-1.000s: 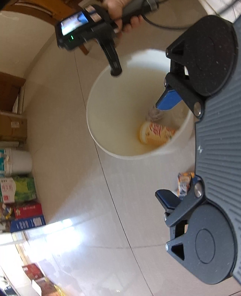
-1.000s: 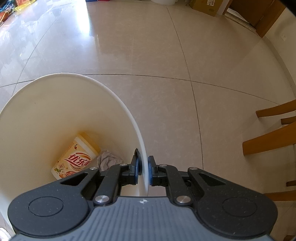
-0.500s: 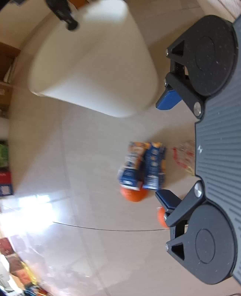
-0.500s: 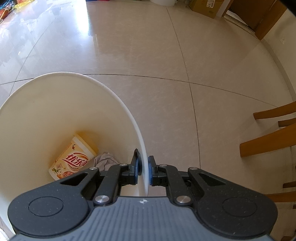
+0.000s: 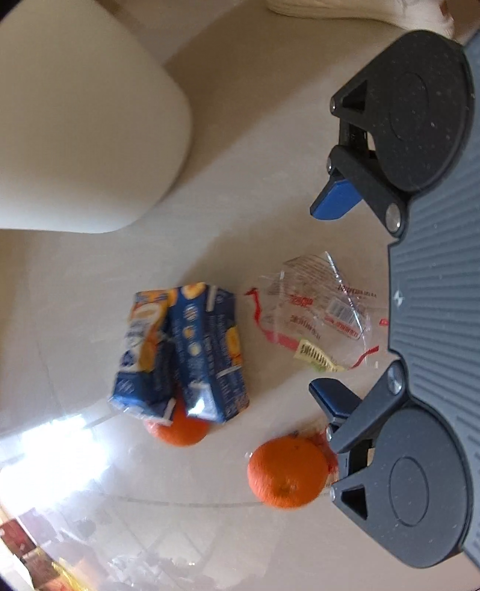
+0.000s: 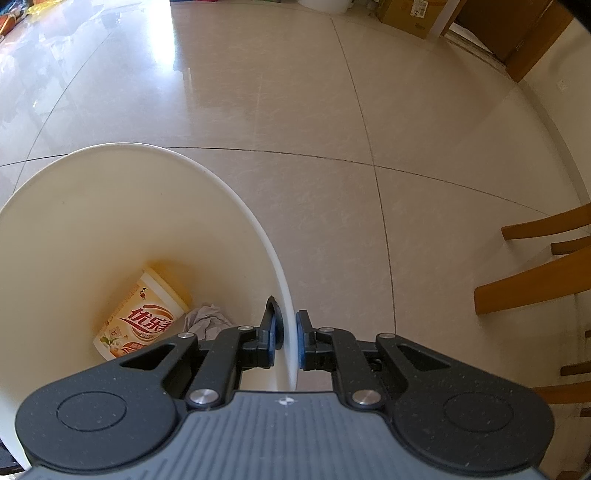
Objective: Organize objects
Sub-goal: 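Move the left gripper back toward the clear wrapper by the cartons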
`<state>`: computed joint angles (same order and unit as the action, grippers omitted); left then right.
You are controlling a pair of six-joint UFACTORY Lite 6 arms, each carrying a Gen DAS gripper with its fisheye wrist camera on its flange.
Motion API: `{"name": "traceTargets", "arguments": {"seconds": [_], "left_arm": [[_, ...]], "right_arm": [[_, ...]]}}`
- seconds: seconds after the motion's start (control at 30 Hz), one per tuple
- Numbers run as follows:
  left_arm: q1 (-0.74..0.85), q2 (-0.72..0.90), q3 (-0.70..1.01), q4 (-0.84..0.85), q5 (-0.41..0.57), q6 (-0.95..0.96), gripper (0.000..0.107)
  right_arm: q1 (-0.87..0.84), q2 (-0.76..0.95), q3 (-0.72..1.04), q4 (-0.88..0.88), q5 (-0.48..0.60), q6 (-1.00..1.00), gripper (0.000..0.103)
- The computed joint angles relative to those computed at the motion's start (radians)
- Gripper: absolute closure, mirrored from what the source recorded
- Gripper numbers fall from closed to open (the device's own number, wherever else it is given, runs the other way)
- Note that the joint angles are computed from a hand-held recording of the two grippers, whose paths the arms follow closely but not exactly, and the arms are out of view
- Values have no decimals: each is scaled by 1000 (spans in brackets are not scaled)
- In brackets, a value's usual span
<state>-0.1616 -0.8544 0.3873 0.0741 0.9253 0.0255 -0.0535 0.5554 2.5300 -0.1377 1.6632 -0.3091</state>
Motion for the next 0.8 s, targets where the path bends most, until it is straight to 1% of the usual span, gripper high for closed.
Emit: {"name": "traceTargets", "arguments": {"seconds": [0.1, 0.23, 0.3, 0.4, 0.5, 0.6, 0.63, 0.7, 0.8], "left_arm": [[-38, 49, -51, 57, -79, -27, 14], [-103, 129, -97, 161, -173, -105, 14], [-131, 165, -112, 199, -208, -131, 14], [-164, 200, -126, 250, -241, -181, 14], [-144, 230, -130, 242, -281, -167, 14], [-98, 249, -124, 213, -315, -117, 14], [-64, 259, -112, 172, -319, -68, 15], [18, 253, -89, 47, -304, 83, 15], [94, 221, -59, -23, -261, 220, 15]], "right_arm": [[1, 18, 31, -2, 13, -5, 90], [1, 6, 9, -3, 1, -5, 90], [4, -13, -24, -6, -14, -1, 90], [8, -13, -25, -11, -15, 5, 90], [12, -35, -63, -14, -33, 5, 89], [14, -60, -106, -16, -53, 6, 89], [15, -66, -115, -16, -57, 7, 89], [14, -64, -114, -15, -55, 10, 89], [7, -35, -64, -7, -31, 11, 89]]}}
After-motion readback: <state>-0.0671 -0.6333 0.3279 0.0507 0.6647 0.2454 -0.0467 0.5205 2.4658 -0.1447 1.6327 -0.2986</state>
